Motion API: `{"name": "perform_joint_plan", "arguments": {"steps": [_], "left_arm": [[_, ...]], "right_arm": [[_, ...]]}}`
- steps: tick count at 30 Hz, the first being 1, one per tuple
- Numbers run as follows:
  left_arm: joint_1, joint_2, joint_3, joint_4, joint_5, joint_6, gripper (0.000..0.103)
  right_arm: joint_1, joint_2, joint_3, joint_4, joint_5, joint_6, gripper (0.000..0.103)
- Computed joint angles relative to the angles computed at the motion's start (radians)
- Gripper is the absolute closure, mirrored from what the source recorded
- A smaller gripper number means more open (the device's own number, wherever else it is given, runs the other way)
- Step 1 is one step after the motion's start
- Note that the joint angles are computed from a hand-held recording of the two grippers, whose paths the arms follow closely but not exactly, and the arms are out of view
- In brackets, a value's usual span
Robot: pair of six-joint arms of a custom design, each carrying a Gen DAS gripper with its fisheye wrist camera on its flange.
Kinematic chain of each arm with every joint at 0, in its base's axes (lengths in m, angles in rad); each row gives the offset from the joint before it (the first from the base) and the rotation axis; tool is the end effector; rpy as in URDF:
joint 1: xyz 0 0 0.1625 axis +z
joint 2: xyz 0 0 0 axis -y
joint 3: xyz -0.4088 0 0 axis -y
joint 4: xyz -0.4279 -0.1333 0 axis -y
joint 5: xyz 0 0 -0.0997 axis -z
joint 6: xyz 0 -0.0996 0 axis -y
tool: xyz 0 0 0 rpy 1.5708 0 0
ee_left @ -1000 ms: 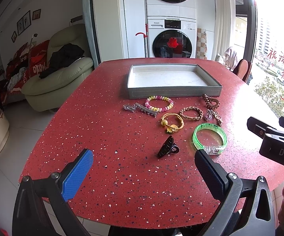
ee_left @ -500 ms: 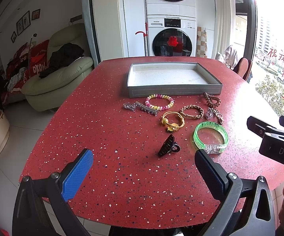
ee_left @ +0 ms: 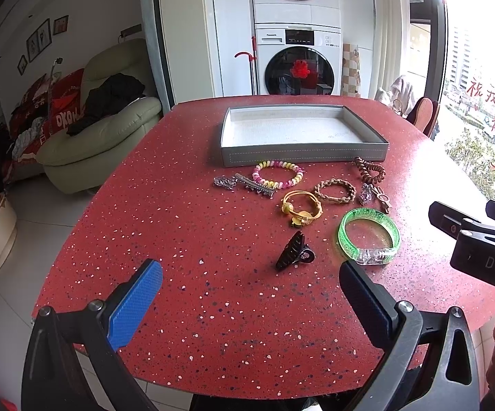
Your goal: Organize jewelry
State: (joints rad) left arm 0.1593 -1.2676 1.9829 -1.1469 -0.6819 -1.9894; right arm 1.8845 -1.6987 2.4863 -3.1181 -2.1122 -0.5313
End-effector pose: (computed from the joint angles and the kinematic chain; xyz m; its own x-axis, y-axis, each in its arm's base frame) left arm -0.3909 -0.2761 0.1552 -0.6197 -0.3590 -0.6979 0.3769 0.6438 -0.6659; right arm 0.1955 -0.3370 0.2715 -0.6839 -0.2864 0.6711 -0.6614 0.6316 -0.4045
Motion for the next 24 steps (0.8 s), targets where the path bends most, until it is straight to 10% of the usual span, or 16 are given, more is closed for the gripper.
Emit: {"name": "perform_joint_plan", "arguments": {"steps": [15,24], "left_arm": [[0.038,-0.013,0.012,-0.070,-0.001,0.085,0.000],[0.114,-0.056,0.081,-0.326,0.011,0.364,0.000]], "right_arm": [[-0.004,0.012,-0.016,0.048,0.000,0.019,0.000],[-0.027,0.054,-0.083,0.210,-0.007,0.109,0.000]]}}
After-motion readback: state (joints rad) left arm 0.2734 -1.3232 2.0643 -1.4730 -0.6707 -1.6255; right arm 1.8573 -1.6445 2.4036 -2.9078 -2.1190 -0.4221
